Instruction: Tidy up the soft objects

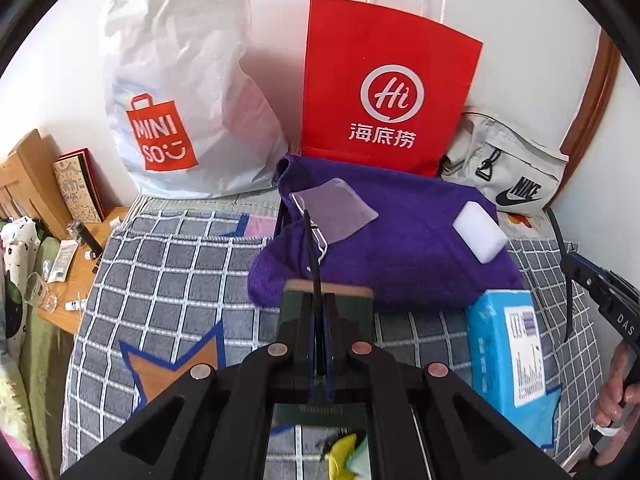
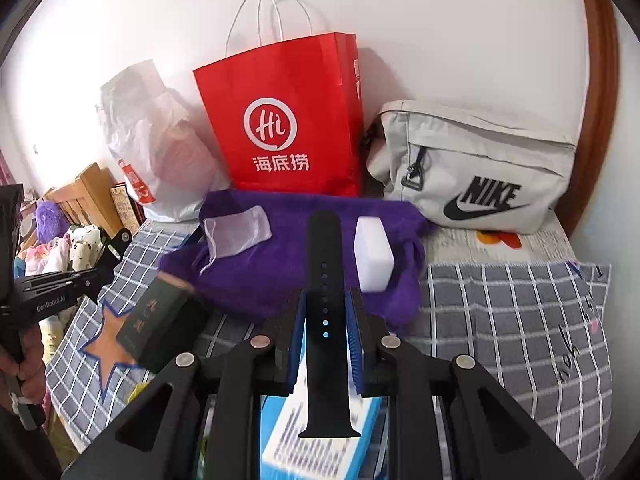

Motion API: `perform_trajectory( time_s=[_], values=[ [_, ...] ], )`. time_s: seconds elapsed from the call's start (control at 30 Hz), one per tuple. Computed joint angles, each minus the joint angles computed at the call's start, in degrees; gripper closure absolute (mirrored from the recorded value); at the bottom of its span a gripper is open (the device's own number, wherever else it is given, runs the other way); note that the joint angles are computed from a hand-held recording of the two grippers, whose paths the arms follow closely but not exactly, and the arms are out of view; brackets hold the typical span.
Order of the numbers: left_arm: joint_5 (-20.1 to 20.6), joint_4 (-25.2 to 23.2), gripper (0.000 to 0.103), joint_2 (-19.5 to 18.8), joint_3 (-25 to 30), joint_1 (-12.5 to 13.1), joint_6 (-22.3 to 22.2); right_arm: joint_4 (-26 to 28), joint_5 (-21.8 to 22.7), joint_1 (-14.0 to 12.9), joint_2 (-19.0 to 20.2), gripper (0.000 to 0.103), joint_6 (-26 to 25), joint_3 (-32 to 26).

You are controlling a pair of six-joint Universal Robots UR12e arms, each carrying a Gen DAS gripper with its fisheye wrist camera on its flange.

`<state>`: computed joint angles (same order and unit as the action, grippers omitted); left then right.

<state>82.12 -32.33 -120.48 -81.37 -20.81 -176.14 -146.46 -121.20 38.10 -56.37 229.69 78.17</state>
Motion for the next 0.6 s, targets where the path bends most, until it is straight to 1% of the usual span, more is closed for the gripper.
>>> perform_trajectory(
  time_s=[0.2, 0.3, 0.4, 0.6],
  values=[
    [-0.3, -1.7, 0.099, -2.8, 4.2, 0.0, 0.0, -2.6, 2.4, -2.2, 1.6, 0.083, -3.0, -1.7],
    [-0.3, -2.6, 0.099, -4.4, 6.6, -0.1, -0.4, -3.0, 3.4, -3.3, 2.8, 0.083, -4.8, -3.3],
    [-0.4, -3.6, 0.099, -5.9, 8.7, -0.3, -0.4, -2.8, 4.5, -4.0, 4.1, 0.083, -6.4, -4.9],
    [-1.1, -7.1, 0.099, -9.0, 13.0, -0.6, 0.2, -0.6, 7.2, -5.5, 6.4, 0.083, -8.7, -7.4]
  ],
)
